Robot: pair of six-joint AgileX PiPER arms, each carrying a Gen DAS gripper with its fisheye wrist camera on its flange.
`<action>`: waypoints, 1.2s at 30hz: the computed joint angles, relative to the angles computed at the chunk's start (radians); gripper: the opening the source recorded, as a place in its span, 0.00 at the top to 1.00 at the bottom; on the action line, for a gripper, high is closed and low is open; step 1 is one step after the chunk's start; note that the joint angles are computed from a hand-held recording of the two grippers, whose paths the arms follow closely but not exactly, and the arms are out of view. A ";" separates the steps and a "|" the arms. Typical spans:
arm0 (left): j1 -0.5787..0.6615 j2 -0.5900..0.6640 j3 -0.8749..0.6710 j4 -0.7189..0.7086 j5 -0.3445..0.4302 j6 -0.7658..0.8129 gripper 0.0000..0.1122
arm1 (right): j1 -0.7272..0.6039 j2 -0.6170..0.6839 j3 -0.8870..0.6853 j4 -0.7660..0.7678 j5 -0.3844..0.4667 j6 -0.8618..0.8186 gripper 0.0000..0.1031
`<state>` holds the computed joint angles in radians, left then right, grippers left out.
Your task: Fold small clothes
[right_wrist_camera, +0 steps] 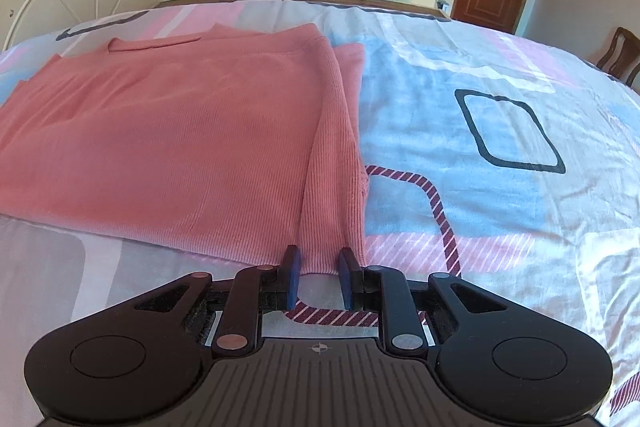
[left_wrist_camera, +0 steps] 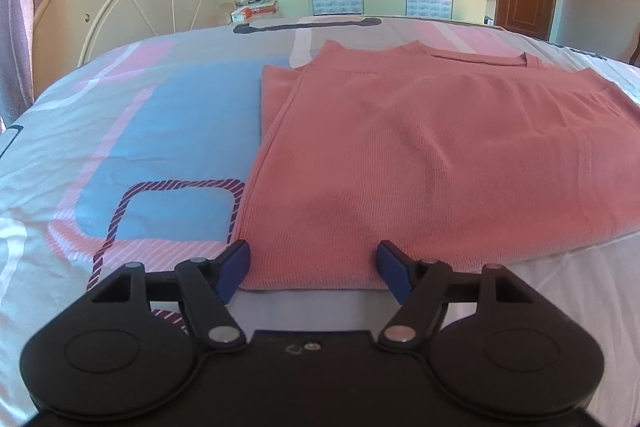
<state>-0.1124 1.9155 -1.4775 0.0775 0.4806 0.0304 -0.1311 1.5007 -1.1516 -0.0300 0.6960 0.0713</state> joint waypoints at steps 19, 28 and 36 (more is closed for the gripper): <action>0.056 -0.220 0.180 -0.197 0.061 0.077 0.42 | 0.019 -0.218 0.118 0.169 -0.037 -0.077 0.79; 0.159 -0.226 0.247 -0.610 0.111 0.187 0.48 | 0.162 -0.285 0.165 0.207 -0.149 0.017 0.98; 0.248 -0.130 0.254 -1.075 0.078 0.386 0.48 | 0.244 -0.139 0.043 0.140 -0.193 0.099 1.00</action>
